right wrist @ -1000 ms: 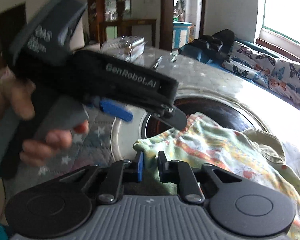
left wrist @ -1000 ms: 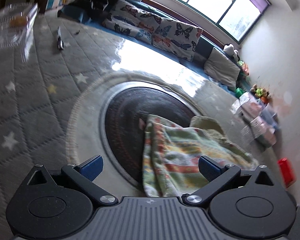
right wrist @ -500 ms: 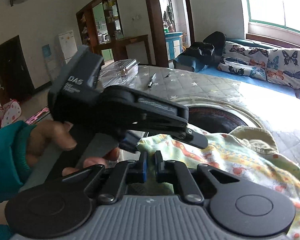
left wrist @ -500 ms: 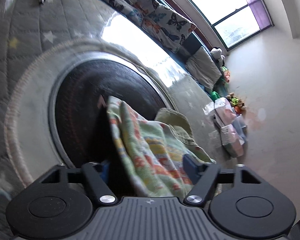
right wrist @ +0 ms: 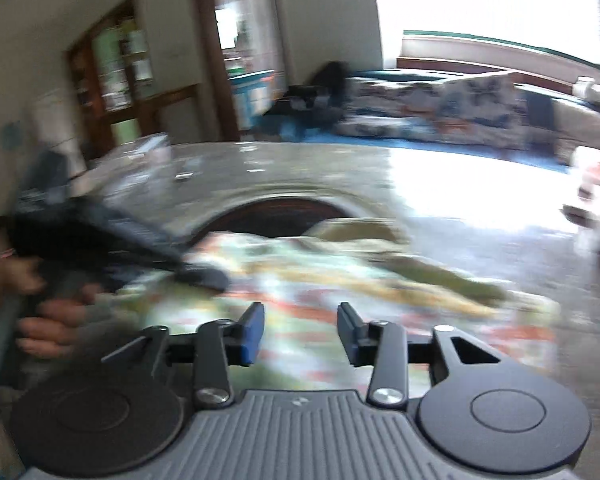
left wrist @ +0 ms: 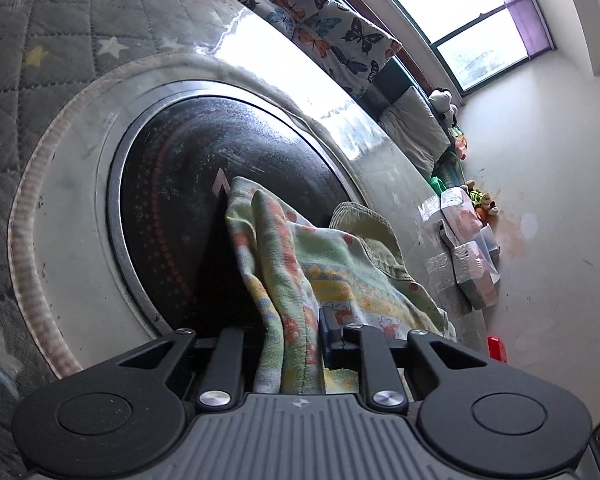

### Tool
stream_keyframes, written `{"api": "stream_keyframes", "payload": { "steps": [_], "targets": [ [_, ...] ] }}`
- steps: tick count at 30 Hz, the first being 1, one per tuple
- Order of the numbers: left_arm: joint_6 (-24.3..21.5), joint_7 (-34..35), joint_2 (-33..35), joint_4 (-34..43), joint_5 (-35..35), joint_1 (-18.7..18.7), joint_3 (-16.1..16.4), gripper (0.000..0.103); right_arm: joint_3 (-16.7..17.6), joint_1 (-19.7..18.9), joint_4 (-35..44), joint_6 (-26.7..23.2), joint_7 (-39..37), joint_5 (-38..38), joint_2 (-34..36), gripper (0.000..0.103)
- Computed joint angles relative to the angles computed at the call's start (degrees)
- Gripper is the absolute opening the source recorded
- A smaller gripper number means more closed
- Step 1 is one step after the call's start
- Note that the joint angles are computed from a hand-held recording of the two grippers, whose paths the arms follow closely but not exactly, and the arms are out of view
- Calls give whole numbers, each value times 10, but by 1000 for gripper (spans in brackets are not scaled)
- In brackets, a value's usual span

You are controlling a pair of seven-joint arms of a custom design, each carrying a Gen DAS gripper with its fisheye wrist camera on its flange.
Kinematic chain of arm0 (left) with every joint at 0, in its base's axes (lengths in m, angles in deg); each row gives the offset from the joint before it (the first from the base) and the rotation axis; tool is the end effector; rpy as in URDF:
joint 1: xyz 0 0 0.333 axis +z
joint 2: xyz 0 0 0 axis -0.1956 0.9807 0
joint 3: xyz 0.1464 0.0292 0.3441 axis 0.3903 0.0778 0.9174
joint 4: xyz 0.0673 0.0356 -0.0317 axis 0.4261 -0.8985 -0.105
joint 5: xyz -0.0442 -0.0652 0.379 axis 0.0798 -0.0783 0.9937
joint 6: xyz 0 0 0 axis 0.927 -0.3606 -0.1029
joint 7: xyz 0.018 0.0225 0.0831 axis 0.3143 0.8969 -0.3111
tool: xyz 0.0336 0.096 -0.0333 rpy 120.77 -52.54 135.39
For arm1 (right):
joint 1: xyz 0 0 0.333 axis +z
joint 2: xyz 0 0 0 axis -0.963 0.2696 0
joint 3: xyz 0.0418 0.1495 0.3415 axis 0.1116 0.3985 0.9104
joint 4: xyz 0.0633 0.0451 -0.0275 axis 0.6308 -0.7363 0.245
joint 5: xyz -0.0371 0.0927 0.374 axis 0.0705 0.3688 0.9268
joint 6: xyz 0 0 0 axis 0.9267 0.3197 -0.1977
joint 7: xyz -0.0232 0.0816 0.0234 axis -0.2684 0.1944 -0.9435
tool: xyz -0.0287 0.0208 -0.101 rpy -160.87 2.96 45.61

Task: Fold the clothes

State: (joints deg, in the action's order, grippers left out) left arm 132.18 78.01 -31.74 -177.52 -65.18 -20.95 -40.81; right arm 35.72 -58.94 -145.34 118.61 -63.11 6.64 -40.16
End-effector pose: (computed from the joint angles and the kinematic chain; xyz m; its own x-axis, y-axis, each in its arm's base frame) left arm 0.3722 -0.2121 0.4328 0.3255 -0.6491 0.6875 -0.6046 -0.7019 -0.3764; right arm 0.4357 0.0841 0.4814 0.6770 -0.7255 -0.1237 -0.5088 -0.3399 -0.7910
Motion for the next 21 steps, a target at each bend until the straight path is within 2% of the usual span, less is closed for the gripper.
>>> {"api": "stream_keyframes", "payload": {
  "steps": [1,2,6,8,13,15,18,20,21],
  "targets": [
    [-3,5,-1,1,-5,4,-5,20,-1,-4,7,18,-1,9,11,44],
    [-5,11,-1,3,-11,8,-10,20,-2,-8,14,35,-2,18,23,52],
    [-22,30,-4,11,-34,31,-38,21,-6,-26,43,86,-7,63,67,60],
    [-31,43,-6,15,-46,49,-58,22,-7,-36,56,100,-13,89,87,70],
    [-40,68,-9,22,-62,100,-112,20,-9,-61,69,75,31,82,115,71],
    [-48,75,-14,24,-62,126,-136,20,-7,-65,68,66,11,101,118,71],
    [-61,80,-22,28,-53,177,-183,20,-4,-67,65,38,15,92,114,54],
    [-68,81,-30,32,-47,222,-226,19,2,-64,60,37,17,91,108,30],
    [-75,80,-37,34,-44,247,-248,18,4,-62,60,40,16,95,107,25]
  ]
}}
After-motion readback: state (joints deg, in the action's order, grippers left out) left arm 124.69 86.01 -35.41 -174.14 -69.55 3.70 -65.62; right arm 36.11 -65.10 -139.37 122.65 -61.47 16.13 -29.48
